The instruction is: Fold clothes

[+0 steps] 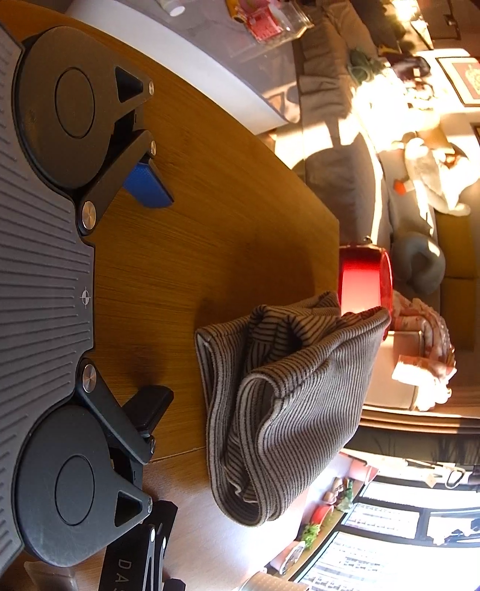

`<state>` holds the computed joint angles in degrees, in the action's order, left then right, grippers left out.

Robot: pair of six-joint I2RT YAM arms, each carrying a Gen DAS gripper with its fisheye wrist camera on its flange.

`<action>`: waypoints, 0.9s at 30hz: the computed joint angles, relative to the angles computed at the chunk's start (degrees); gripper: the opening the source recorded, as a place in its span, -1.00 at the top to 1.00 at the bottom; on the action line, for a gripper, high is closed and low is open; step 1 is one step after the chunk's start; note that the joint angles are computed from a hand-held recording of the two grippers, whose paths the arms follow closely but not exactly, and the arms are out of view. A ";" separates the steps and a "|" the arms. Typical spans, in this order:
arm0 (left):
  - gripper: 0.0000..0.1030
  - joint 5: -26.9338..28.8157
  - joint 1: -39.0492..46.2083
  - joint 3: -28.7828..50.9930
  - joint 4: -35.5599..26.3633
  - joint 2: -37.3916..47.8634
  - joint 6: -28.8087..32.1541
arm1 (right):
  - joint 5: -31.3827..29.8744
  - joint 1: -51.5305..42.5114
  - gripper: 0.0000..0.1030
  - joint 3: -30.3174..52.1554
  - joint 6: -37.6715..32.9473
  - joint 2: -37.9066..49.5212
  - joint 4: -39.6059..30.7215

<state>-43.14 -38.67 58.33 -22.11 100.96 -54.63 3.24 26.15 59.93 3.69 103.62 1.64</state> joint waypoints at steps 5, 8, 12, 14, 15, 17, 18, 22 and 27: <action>-1.00 -0.02 0.05 -0.03 0.02 -0.02 -0.03 | -0.05 -0.01 -1.00 0.03 0.06 0.01 0.03; -1.00 0.04 0.22 -0.21 0.28 -0.13 0.09 | -0.12 -0.10 -1.00 0.18 0.01 0.17 0.06; -1.00 -0.07 0.22 -0.08 0.16 0.01 -0.19 | -0.24 -0.21 -1.00 0.18 -0.08 0.26 0.16; -1.00 -0.11 0.17 -0.11 0.16 0.00 -0.27 | -0.27 -0.24 -1.00 0.16 -0.11 0.29 0.22; -1.00 -0.17 0.15 -0.09 0.11 0.00 -0.33 | -0.29 -0.26 -1.00 0.16 -0.12 0.30 0.24; -1.00 -0.29 0.09 0.01 -0.07 0.02 -0.48 | -0.32 -0.30 -1.00 0.22 -0.14 0.33 0.21; -1.00 -0.34 0.06 0.06 -0.16 0.04 -0.56 | -0.34 -0.32 -1.00 0.25 -0.15 0.34 0.20; -1.00 -0.45 -0.08 0.06 -0.26 0.07 -0.78 | -0.38 -0.36 -1.00 0.32 -0.16 0.39 0.19; -1.00 -0.40 0.01 0.02 -0.14 0.04 -0.64 | -0.36 -0.35 -1.00 0.19 -0.15 0.35 0.28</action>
